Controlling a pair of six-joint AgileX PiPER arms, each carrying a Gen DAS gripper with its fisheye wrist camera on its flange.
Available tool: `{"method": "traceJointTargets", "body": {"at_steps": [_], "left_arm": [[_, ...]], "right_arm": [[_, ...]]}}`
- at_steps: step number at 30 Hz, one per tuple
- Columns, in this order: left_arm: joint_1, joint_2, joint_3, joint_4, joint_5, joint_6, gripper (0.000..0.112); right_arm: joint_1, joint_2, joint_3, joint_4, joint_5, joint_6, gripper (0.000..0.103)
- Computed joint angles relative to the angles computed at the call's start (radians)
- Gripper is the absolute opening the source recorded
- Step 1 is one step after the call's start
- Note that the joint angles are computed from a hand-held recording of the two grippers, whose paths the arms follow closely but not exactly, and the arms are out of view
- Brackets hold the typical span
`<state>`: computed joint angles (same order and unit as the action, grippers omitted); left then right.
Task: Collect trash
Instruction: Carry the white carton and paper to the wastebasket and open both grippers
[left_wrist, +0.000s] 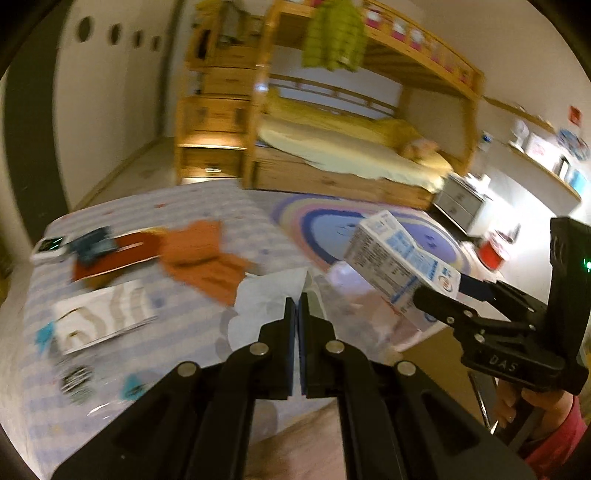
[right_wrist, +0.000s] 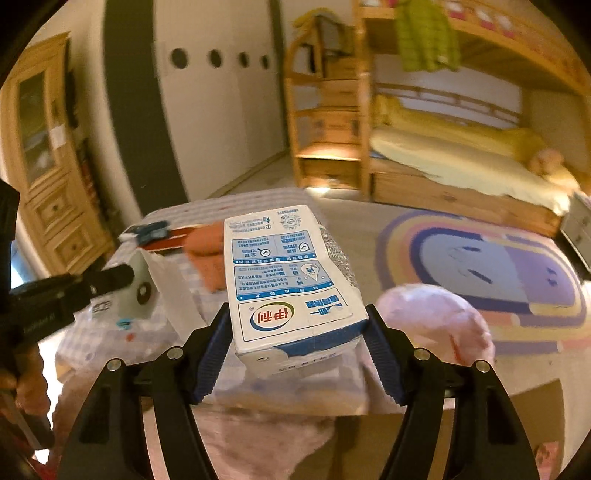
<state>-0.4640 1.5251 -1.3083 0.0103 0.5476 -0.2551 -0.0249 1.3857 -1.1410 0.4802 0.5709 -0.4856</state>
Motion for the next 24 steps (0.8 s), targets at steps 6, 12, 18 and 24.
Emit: {"method": "traceJointTargets", "body": {"at_steps": [6, 12, 18, 24], "left_arm": [[-0.101, 0.188, -0.199, -0.043, 0.009, 0.069, 0.0], [-0.165, 0.411, -0.469, -0.092, 0.058, 0.145, 0.0], [-0.191, 0.632, -0.765, -0.091, 0.164, 0.167, 0.0], [-0.169, 0.837, -1.106, -0.135, 0.329, 0.177, 0.001]], "right_arm": [[-0.151, 0.013, 0.008, -0.004, -0.032, 0.004, 0.069], [-0.236, 0.076, 0.0, -0.147, -0.106, 0.162, 0.07], [-0.292, 0.192, -0.056, -0.23, -0.116, 0.258, 0.07], [-0.317, 0.306, -0.134, -0.247, -0.125, 0.292, 0.07]]}}
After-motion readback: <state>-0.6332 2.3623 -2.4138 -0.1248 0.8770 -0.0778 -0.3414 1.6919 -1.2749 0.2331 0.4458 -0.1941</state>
